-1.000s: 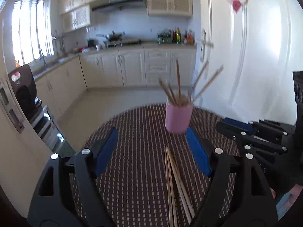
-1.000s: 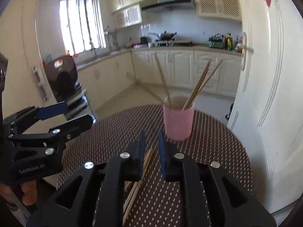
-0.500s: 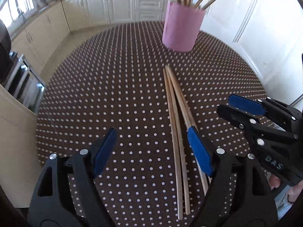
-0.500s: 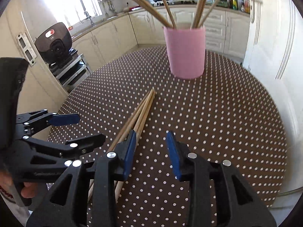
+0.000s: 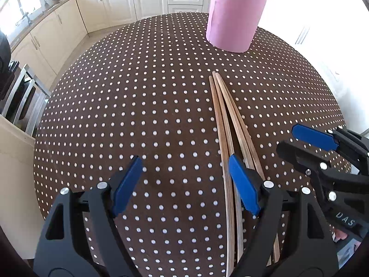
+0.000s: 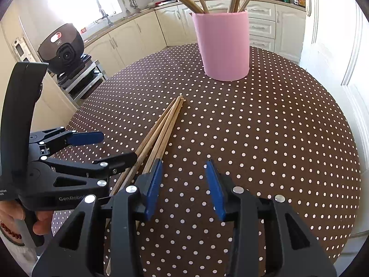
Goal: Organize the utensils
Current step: 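Move the left tool back down to the chopstick pile while the right tool follows, then close the left gripper on a chopstick while the right gripper grasps another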
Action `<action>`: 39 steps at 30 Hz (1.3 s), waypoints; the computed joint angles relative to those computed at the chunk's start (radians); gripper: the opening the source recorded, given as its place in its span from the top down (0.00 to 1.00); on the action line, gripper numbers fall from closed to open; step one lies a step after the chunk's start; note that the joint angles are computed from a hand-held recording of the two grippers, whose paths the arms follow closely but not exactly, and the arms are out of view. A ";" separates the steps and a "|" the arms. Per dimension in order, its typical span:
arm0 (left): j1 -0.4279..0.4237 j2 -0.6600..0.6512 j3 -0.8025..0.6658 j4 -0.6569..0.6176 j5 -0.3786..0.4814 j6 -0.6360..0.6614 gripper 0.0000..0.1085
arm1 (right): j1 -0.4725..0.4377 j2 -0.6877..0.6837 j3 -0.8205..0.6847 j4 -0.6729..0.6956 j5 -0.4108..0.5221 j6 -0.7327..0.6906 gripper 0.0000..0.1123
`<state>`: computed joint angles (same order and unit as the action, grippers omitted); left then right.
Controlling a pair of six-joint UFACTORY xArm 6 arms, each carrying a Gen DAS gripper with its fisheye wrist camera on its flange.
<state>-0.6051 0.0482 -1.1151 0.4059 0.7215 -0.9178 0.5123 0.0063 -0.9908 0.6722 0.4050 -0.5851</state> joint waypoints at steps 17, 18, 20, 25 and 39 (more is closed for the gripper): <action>0.033 0.018 -0.005 0.023 0.027 -0.006 0.26 | 0.013 0.083 -0.105 -0.106 0.059 0.114 0.67; 0.036 0.015 0.005 0.026 0.019 -0.008 0.26 | 0.016 0.087 -0.108 -0.119 0.057 0.125 0.67; 0.036 0.004 0.017 0.029 0.013 -0.015 0.26 | 0.021 0.102 -0.121 -0.140 0.065 0.144 0.67; 0.041 -0.011 0.046 0.039 -0.009 -0.017 0.26 | 0.040 0.112 -0.115 -0.281 0.017 0.228 0.67; 0.104 0.013 0.031 0.010 -0.063 0.028 0.49 | 0.033 0.202 -0.241 -0.415 0.078 0.329 0.67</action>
<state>-0.5014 0.0609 -1.0843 0.4161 0.6588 -0.8902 0.5458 0.2080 -1.2318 0.2576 0.4834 -0.2558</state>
